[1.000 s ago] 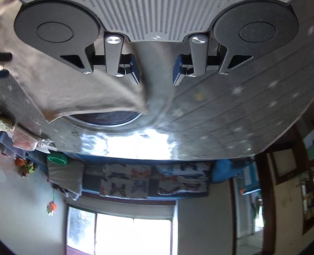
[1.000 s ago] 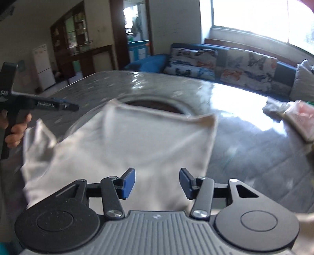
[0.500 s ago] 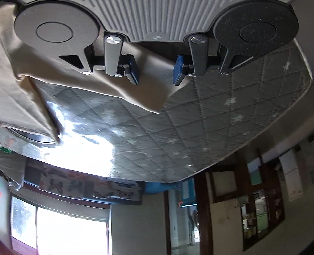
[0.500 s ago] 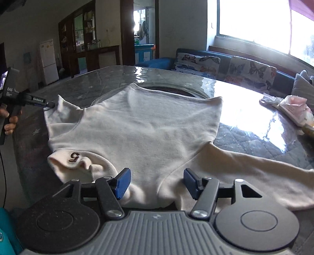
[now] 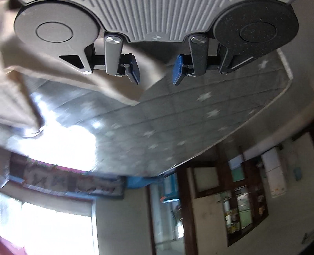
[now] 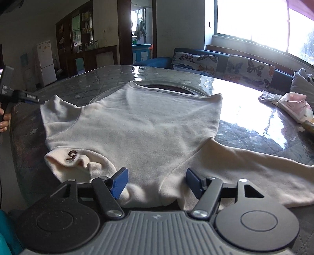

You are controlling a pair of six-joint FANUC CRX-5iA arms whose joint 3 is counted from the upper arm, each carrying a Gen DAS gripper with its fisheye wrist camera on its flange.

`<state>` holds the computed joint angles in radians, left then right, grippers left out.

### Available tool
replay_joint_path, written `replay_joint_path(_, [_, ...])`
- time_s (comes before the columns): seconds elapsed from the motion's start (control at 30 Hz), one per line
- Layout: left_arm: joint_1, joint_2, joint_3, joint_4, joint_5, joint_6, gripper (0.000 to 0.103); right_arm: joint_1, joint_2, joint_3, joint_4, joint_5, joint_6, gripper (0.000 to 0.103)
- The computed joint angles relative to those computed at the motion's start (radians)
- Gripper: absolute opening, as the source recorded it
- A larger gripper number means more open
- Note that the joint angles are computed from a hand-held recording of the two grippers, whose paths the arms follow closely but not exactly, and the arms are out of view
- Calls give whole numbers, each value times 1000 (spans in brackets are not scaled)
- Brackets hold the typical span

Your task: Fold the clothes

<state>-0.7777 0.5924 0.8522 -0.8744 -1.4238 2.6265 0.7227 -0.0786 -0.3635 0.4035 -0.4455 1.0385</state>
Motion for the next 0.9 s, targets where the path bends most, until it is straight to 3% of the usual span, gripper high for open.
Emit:
replay_joint_path(0.1, [10,10,11,30,64,-74,41,1,0,0,3,-1,-3,68])
replay_joint_path(0.2, [39,50,56,79,57,-133,41,2,0,-2,10,-2,-10,68])
replay_joint_path(0.47, [66,35,19,56,29,-61,44,2,-7,-13,35,-1,-38,72])
replay_joint_path(0.63, [49,53,40,17,-4,-97,46,12,-16,-21,88,38,-67,72])
replay_joint_path(0.8, [56,82,83,6,-14,-145,46,37,14,24,48,53,25,72])
replay_joint_path(0.9, [64,91,99,6,-14,-174,49,59,49,87,-64,18,150,72])
